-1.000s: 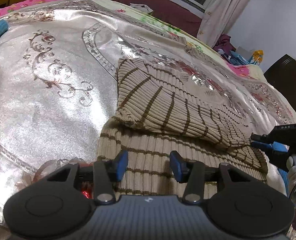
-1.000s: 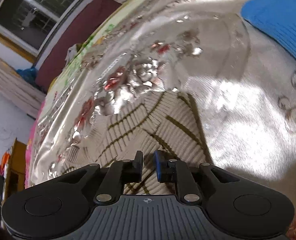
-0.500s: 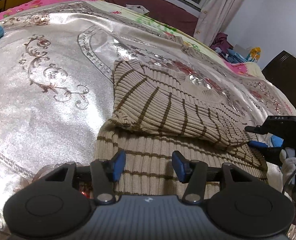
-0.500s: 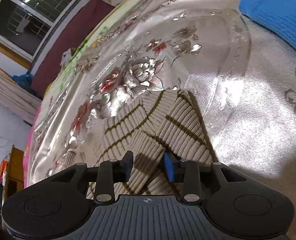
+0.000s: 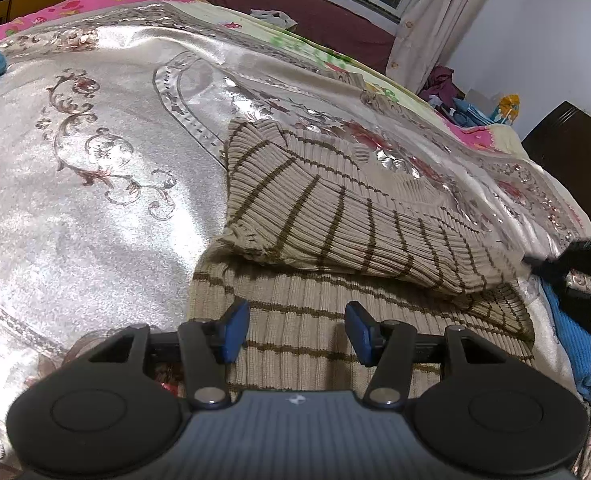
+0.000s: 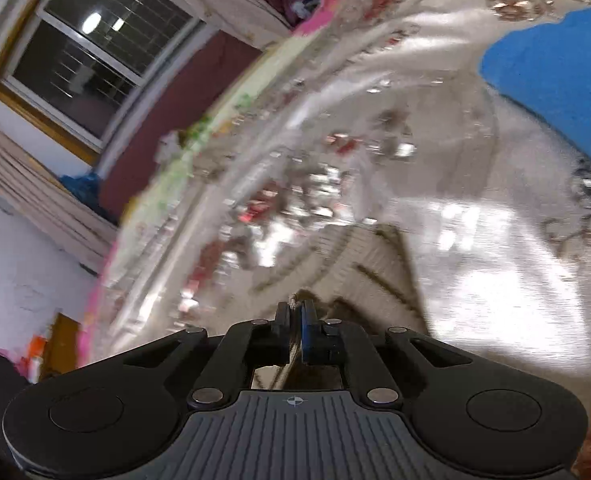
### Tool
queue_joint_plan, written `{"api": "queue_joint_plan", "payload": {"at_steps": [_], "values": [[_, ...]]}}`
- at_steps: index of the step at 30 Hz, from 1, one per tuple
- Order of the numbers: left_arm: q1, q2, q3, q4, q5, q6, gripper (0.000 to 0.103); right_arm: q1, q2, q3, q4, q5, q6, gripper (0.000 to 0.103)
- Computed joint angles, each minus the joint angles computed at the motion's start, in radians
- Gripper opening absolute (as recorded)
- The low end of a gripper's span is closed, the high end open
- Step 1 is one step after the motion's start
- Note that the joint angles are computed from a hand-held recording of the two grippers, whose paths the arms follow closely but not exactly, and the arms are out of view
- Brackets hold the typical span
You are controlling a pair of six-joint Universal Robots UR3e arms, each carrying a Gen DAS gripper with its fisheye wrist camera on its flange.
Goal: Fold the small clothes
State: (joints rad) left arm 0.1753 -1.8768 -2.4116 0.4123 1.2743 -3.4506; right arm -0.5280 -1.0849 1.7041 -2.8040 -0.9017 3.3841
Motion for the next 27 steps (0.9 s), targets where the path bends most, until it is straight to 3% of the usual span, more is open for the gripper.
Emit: {"api": "queue_joint_plan", "payload": {"at_steps": [2,5,7,10,13,16,20,23,27], "values": [[0.002,0.013,-0.006,-0.012,-0.001,0.008,0.057,0.009,0.034,-0.076,0.149,-0.031,-0.037,0.011],[0.018,0.062,-0.021,-0.066,-0.02,0.029,0.057,-0.018,-0.006,-0.036,0.156,0.018,-0.054,0.011],[0.044,0.119,-0.041,-0.117,-0.052,0.043,0.057,-0.048,-0.072,0.005,0.206,0.077,-0.136,0.012],[0.075,0.237,-0.076,-0.221,-0.086,0.099,0.057,-0.106,-0.223,0.08,0.394,0.145,-0.379,0.015],[0.118,0.418,-0.129,-0.381,-0.135,0.21,0.057,-0.182,-0.402,0.139,0.698,0.168,-0.73,0.019],[0.151,0.592,-0.155,-0.576,-0.164,0.326,0.057,-0.251,-0.556,0.191,0.936,0.118,-1.052,0.029],[0.181,0.748,-0.16,-0.778,-0.16,0.444,0.057,-0.315,-0.68,0.23,1.16,0.048,-1.339,0.038],[0.227,0.824,-0.166,-0.885,-0.181,0.504,0.058,-0.332,-0.747,0.291,1.19,0.016,-1.448,0.039],[0.246,0.84,-0.162,-0.922,-0.169,0.555,0.057,-0.31,-0.753,0.33,1.156,-0.015,-1.455,0.039]]}}
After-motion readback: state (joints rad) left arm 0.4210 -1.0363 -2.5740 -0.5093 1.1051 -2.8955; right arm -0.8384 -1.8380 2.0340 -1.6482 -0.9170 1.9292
